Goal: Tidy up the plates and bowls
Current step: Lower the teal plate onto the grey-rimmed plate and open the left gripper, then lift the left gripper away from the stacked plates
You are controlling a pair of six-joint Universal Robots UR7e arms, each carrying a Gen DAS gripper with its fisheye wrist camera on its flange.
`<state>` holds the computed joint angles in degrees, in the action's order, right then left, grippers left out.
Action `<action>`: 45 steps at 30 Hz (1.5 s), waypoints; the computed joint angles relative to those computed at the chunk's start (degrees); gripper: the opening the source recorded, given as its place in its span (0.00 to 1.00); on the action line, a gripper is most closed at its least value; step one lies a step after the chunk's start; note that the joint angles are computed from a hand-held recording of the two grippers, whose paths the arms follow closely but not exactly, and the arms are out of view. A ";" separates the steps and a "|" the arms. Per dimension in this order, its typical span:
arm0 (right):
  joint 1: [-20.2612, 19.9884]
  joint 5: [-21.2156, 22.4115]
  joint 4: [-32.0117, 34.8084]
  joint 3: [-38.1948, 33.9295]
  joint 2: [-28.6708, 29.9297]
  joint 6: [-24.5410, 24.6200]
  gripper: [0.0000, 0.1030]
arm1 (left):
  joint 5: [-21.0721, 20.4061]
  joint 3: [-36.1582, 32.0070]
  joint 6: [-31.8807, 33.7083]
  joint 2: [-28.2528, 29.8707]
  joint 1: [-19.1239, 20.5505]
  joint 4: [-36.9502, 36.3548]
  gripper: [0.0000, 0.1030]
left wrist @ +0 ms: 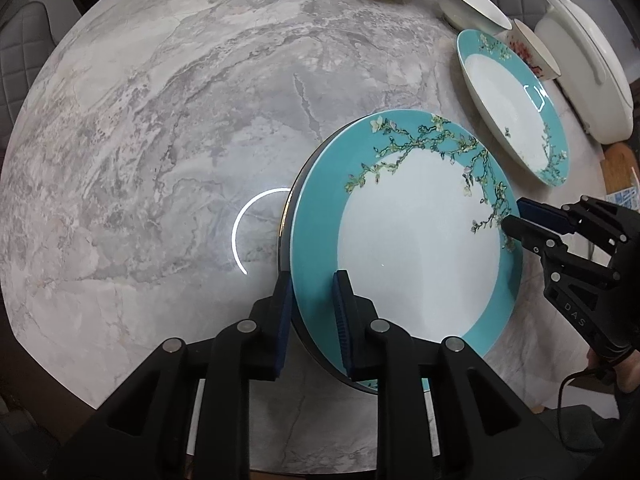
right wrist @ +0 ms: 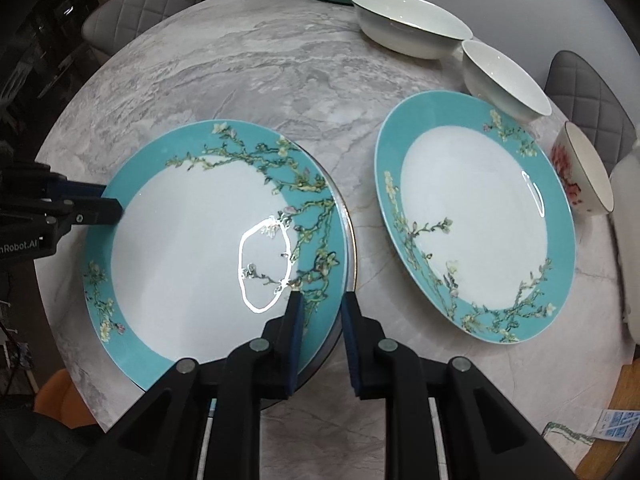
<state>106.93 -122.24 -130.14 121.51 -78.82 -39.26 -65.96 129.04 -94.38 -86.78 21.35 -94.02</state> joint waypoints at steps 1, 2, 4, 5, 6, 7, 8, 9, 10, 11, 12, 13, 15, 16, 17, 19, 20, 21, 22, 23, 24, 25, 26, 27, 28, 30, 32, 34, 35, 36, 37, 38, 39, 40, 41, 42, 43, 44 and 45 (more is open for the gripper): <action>0.29 -0.39 -1.02 0.48 -0.01 -0.73 0.21 | 0.12 -0.29 0.25 0.44 0.01 0.60 0.18; 0.50 -0.79 -2.07 0.90 -0.02 -1.64 0.21 | 0.19 -0.84 0.59 1.24 0.14 1.46 0.18; 1.17 -1.65 -4.48 1.98 -0.14 -3.80 0.21 | 0.32 -1.46 1.25 2.11 0.18 2.71 0.18; 1.39 -2.13 -5.75 2.45 0.01 -4.92 0.21 | 0.41 -1.67 1.66 2.47 0.17 3.15 0.18; 1.68 -2.58 -6.87 2.94 -0.03 -5.97 0.21 | 0.45 -1.83 1.98 2.79 0.18 3.35 0.18; 1.90 -2.93 -7.87 3.38 -0.03 -6.86 0.21 | 0.46 -1.92 2.10 2.92 0.12 3.53 0.18; 2.03 -3.09 -8.40 3.63 -0.11 -7.40 0.21 | 0.52 -1.96 2.32 2.99 0.07 3.75 0.18; 2.17 -3.33 -9.01 3.92 -0.16 -7.99 0.21 | 0.61 -2.02 2.63 3.16 0.13 3.87 0.18; 2.39 -3.65 -9.85 4.30 -0.19 -8.75 0.21 | 0.68 -2.18 2.95 3.44 0.16 4.10 0.18; 2.63 -3.93 -10.72 4.70 -0.21 -9.38 0.22 | 0.78 -2.37 3.20 3.69 0.24 4.34 0.19; 2.86 -4.09 -11.49 5.11 -0.27 -9.98 0.23 | 0.86 -2.40 3.30 3.80 0.21 4.29 0.20; 3.08 -4.25 -12.35 5.60 -0.36 -10.32 0.24 | 0.99 -2.36 3.34 3.79 0.20 4.10 0.22; 3.21 -4.26 -12.92 5.91 -0.32 -10.40 0.30 | 1.26 -2.39 3.09 3.91 0.17 4.02 0.24; 3.40 -4.49 -13.57 6.18 -0.30 -10.47 0.34 | 1.27 -2.24 3.00 3.80 0.05 3.77 0.29; 3.61 -4.75 -14.22 6.44 -0.25 -10.49 0.43 | 1.18 -2.03 3.14 3.70 0.11 3.24 0.34; 3.71 -5.04 -15.24 6.62 0.01 -10.53 0.52 | 0.55 -1.47 3.14 3.53 0.17 2.55 0.61; 3.70 -5.14 -15.28 6.55 0.07 -10.22 0.56 | 0.59 -1.21 3.17 3.32 0.08 2.28 0.61; 3.62 -5.24 -15.19 6.42 0.13 -9.75 0.58 | 0.64 -0.76 3.02 2.89 -0.18 1.89 0.61; 3.63 -5.59 -15.67 6.42 0.23 -9.38 0.59 | 0.71 -0.44 2.62 2.56 -0.50 1.74 0.61; 3.62 -5.90 -16.49 6.50 0.33 -9.29 0.63 | 0.73 -0.21 2.26 2.11 -0.72 1.80 0.61; 3.66 -6.19 -16.83 6.39 0.40 -9.00 0.69 | 0.77 -0.02 1.87 1.39 -1.01 1.90 0.61; 3.74 -6.41 -16.63 6.11 0.34 -8.36 0.72 | 0.87 -0.05 1.40 0.72 -1.40 2.42 0.61; 3.92 -6.41 -15.86 5.67 0.03 -7.57 0.76 | 0.94 -0.39 0.52 -0.27 -2.17 3.69 0.61; 4.19 -5.88 -14.72 5.02 -0.69 -6.76 0.77 | 1.18 -0.70 -0.07 -1.22 -2.71 4.63 0.61; 4.30 -4.81 -13.70 4.38 -1.51 -6.16 0.79 | 1.82 -0.82 -1.08 -2.83 -3.59 5.44 0.63; 3.75 0.53 -7.76 1.53 -4.03 -2.85 0.93 | 4.55 -0.41 -3.12 -7.04 -5.30 5.07 0.79; 1.90 8.05 -0.94 -2.12 -6.22 2.78 1.00 | 8.18 0.05 -4.16 -11.57 -6.15 4.04 0.95; -1.62 17.64 4.03 -5.65 -8.15 9.79 1.00 | 10.38 -0.18 -1.05 -13.73 -4.76 0.89 1.00; -3.21 21.32 5.09 -6.67 -8.85 12.36 1.00 | 11.04 -0.24 1.43 -14.14 -3.73 -1.48 1.00; -5.20 25.46 5.41 -7.49 -9.83 15.33 1.00 | 12.02 -0.12 4.87 -14.55 -2.62 -5.13 1.00; -6.36 27.48 4.85 -7.74 -10.56 17.39 1.00 | 12.98 -0.29 8.54 -14.26 -1.37 -8.82 1.00; -7.41 29.02 5.37 -8.29 -11.02 19.29 1.00 | 13.70 -0.42 10.80 -13.93 -0.63 -11.20 1.00; -8.42 30.37 7.22 -9.37 -11.09 20.81 1.00 | 14.51 -0.74 13.50 -13.08 0.31 -14.22 1.00; -9.17 30.90 8.32 -10.13 -11.35 21.73 1.00 | 14.43 -1.47 15.86 -11.78 1.55 -16.56 1.00; -9.71 31.08 8.15 -10.34 -11.77 21.90 1.00 | 13.57 -2.32 18.37 -10.35 3.25 -19.19 1.00; -10.28 31.27 7.59 -10.38 -12.23 22.00 1.00 | 12.58 -3.02 20.87 -8.78 4.96 -22.08 1.00; -10.97 31.22 7.42 -10.78 -12.51 22.30 1.00 | 11.86 -3.62 22.89 -7.48 6.40 -24.01 1.00; -11.39 30.58 8.01 -11.60 -12.34 22.42 1.00 | 9.76 -5.25 26.38 -4.96 8.82 -25.75 1.00; -11.62 29.26 8.69 -12.80 -11.57 22.22 1.00 | 8.14 -6.47 28.92 -3.19 10.41 -26.49 1.00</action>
